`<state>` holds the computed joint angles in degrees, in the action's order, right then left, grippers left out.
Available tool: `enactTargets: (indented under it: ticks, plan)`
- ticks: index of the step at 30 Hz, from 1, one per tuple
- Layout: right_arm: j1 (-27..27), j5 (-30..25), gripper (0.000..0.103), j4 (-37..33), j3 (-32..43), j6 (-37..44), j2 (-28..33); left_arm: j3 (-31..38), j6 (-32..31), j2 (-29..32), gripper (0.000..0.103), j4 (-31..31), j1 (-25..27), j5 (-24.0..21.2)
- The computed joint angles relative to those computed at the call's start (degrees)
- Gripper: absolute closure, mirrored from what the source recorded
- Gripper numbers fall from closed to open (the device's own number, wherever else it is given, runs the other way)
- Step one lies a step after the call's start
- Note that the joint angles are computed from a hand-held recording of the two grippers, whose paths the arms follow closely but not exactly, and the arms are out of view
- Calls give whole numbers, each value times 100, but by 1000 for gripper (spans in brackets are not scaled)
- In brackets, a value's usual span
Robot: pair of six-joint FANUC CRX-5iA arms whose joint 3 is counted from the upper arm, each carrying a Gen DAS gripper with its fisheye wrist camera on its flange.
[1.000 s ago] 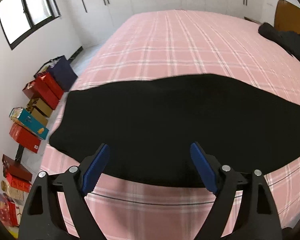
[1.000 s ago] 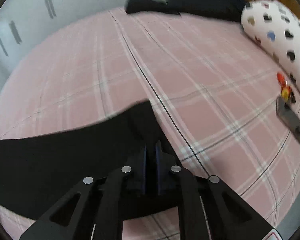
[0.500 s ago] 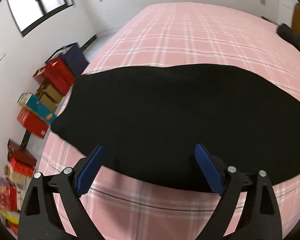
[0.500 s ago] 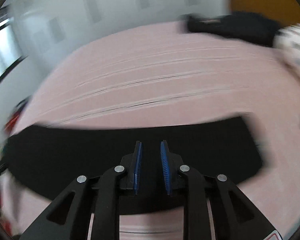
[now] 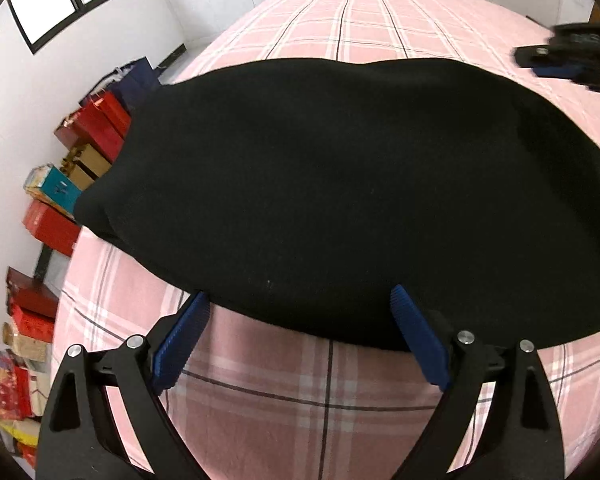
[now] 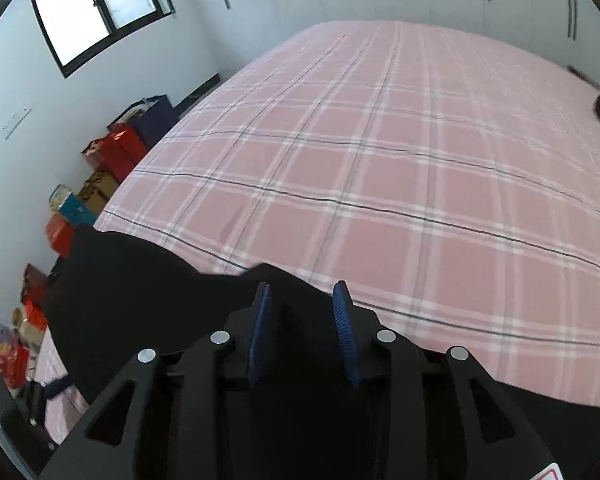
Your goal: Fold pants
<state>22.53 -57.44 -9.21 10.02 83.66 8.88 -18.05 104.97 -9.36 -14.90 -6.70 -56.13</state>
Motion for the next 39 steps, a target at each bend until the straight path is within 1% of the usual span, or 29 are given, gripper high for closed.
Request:
enactTargets:
  ticks: [2,3,4,6,8,10,11,12,13,14,15,17,18,20,21,22,23,25,26,27,28,29,31,32,33,36,39]
  plan:
    - [138,51,71,-2,28,39,130,-172,-149,-101,10,203,155,169]
    - [271,-148,74,209,119,-4,394,-247,-179,-150,10,220,185,257]
    - [388,-279,74,389,169,-138,559,-272,-176,-171,10,173,169,297]
    - [554,63,74,777,-75,-307,589,-257,-96,-181,10,33,88,299]
    - [590,46,74,863,-53,-523,504,-277,-120,-212,10,101,120,309]
    - [553,490,74,820,-448,-725,-5,-427,-352,-362,11,436,303,417]
    - [549,658,74,883,-682,-862,-272,-459,-354,-416,11,516,295,398]
    - [506,812,74,935,-1031,-1003,-674,-506,-415,-494,11,657,347,387]
    - [452,935,74,1036,-1397,-1176,-1068,-528,-420,-559,11,722,364,370]
    - [416,991,73,1168,-1635,-1346,-1302,-543,-415,-627,11,733,341,352]
    - [288,958,73,1383,-2056,-1632,-1736,-520,-344,-704,11,621,243,300]
    - [-85,805,73,1411,-2536,-1864,-2306,-408,-94,-792,11,282,-39,138]
    - [-438,613,72,1530,-2834,-2032,-2641,-374,0,-850,11,153,-194,68]
    - [-1146,239,72,1495,-3080,-1903,-3008,-275,218,-870,11,-42,-490,-100]
    - [-1585,53,71,1730,-3282,-1907,-3195,-219,308,-867,11,-101,-648,-184]
    - [-1890,-57,71,1902,-3398,-1888,-3274,-141,421,-845,11,-188,-839,-257]
    - [-2386,-135,71,2020,-3477,-1719,-3327,-46,563,-800,11,-312,-1025,-344]
    - [-3063,-155,68,1961,-3450,-1432,-3287,276,989,-622,10,-710,-1580,-578]
    - [-3427,-155,62,1781,-3353,-1187,-3217,454,1241,-512,9,-922,-1864,-696]
    - [-3868,-162,51,1497,-3187,-913,-3097,583,1432,-426,7,-1072,-2053,-782]
    - [-4256,-147,46,1218,-3025,-706,-2971,715,1643,-328,5,-1222,-2257,-848]
    - [-4548,-72,43,1020,-2918,-564,-2880,877,1909,-191,5,-1419,-2518,-921]
    - [-4814,-19,41,748,-2671,-355,-2669,1159,2285,88,5,-1745,-2918,-1145]
    - [-4915,-23,36,615,-2503,-259,-2475,1256,2376,206,5,-1854,-3046,-1246]
    - [-4991,-62,35,447,-2321,-207,-2277,1414,2523,405,5,-1989,-3214,-1405]
    - [-5296,-260,35,-142,-1989,36,-1924,1638,2684,759,5,-2088,-3404,-1599]
    - [-5461,-298,35,-511,-1809,222,-1645,1784,2756,1015,5,-2214,-3533,-1739]
